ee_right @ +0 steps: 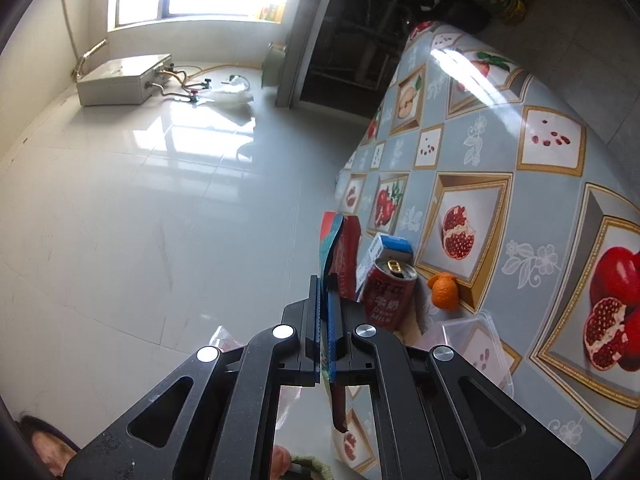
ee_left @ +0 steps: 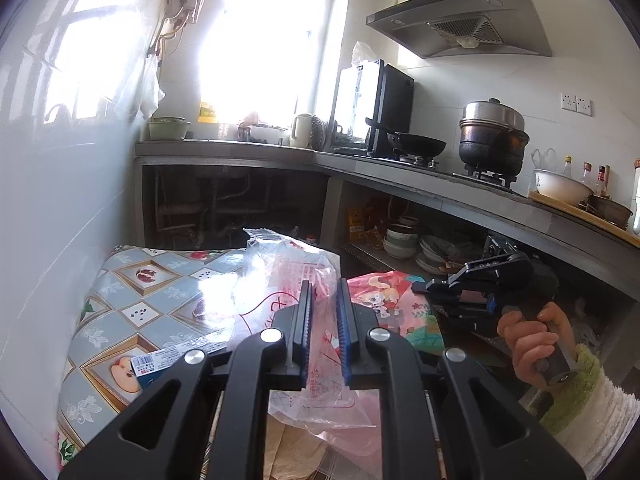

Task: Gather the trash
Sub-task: 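Carry the clear bag and red snack bag to the blue wastebasket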

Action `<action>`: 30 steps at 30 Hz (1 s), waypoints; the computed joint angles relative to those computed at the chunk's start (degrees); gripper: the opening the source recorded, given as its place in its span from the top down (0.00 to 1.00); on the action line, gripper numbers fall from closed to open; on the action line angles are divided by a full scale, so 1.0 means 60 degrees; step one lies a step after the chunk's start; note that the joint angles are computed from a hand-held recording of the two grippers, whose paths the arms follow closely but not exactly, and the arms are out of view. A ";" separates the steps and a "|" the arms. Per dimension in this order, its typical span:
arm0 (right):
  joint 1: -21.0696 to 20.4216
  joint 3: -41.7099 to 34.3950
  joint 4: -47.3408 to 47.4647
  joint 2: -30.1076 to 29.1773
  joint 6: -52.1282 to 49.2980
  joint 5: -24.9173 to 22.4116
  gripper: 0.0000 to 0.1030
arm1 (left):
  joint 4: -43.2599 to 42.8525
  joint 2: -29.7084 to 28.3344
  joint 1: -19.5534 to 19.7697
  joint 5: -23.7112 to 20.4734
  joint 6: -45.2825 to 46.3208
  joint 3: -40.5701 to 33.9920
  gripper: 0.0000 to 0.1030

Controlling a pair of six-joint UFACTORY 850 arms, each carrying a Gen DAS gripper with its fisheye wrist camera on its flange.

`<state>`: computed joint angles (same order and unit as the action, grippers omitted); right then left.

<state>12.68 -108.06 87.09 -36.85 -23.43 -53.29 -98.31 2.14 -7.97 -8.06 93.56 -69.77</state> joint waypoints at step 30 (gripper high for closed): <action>-0.2550 0.7707 0.7002 0.4354 -0.5576 -0.0006 0.98 | 1.0096 -0.5288 -0.2539 -0.3744 -0.8628 -0.7452 0.89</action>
